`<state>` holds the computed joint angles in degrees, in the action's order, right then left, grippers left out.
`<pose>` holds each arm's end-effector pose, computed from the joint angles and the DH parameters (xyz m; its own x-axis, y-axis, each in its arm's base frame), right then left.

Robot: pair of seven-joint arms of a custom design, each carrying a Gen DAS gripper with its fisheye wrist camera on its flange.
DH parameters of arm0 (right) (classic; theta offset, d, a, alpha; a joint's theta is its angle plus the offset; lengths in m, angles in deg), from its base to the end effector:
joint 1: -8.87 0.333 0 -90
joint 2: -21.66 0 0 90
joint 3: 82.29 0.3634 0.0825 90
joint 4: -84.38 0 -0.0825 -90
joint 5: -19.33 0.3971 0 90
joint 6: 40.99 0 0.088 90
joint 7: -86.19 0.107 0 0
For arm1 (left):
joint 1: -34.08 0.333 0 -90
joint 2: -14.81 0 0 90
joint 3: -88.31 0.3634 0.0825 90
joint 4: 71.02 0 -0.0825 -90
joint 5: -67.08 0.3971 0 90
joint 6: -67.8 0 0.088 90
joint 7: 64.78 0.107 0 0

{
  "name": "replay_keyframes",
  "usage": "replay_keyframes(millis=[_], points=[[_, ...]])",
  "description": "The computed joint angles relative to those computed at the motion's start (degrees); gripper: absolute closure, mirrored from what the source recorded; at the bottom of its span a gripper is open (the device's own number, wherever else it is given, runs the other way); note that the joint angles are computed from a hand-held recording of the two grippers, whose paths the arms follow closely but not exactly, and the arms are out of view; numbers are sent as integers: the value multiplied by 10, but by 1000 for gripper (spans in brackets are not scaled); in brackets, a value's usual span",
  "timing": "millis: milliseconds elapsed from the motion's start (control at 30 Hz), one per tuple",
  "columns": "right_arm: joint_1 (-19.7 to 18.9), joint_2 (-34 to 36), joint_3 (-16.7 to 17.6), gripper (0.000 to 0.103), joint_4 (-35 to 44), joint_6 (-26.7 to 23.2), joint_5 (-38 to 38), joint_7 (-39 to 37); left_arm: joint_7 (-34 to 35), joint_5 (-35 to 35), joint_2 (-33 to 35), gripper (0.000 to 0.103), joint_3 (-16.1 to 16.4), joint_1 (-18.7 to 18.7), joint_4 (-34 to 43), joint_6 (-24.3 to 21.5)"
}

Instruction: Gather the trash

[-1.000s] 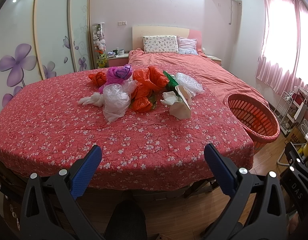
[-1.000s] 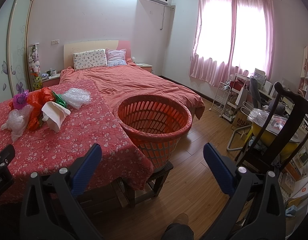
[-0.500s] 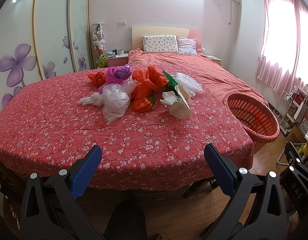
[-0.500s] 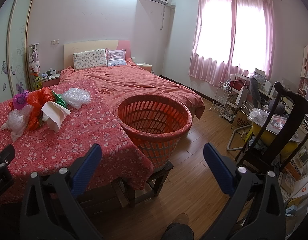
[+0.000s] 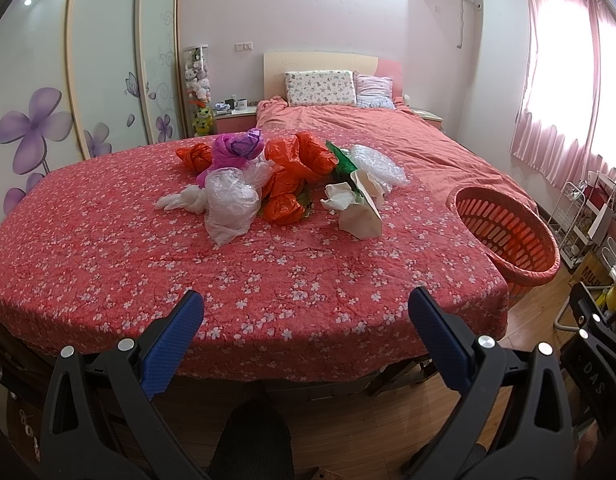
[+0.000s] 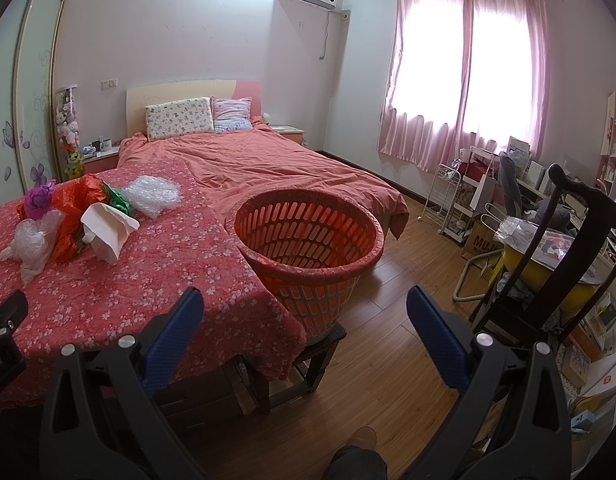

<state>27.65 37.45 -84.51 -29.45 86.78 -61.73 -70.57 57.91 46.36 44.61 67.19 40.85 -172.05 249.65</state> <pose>0.6196 0.1541 0.3812 -0.6863 -0.7203 0.1006 -0.4079 0.2667 -0.8732 0.7332 -0.1027 0.4212 -0.3172 -0.9483 0.0063 -0.5704 0.1855 -0.8002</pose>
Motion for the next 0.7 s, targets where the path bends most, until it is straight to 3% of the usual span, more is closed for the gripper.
replay_keyframes(millis=[167, 267, 567, 700], points=[[-4, 10, -4, 4, 14, 12, -7, -7, -13, 4, -1, 2, 23, -18, 4, -6], [-9, 36, -9, 4, 50, 32, -8, -24, -35, 11, 21, 2, 62, -47, 36, -25], [-20, 115, -41, 4, 163, 183, -8, -68, -117, 38, 91, 2, 137, -77, 166, -126], [-35, 180, -41, 4, 250, 261, 54, -149, -153, 56, 124, 2, 157, -78, 223, -153]])
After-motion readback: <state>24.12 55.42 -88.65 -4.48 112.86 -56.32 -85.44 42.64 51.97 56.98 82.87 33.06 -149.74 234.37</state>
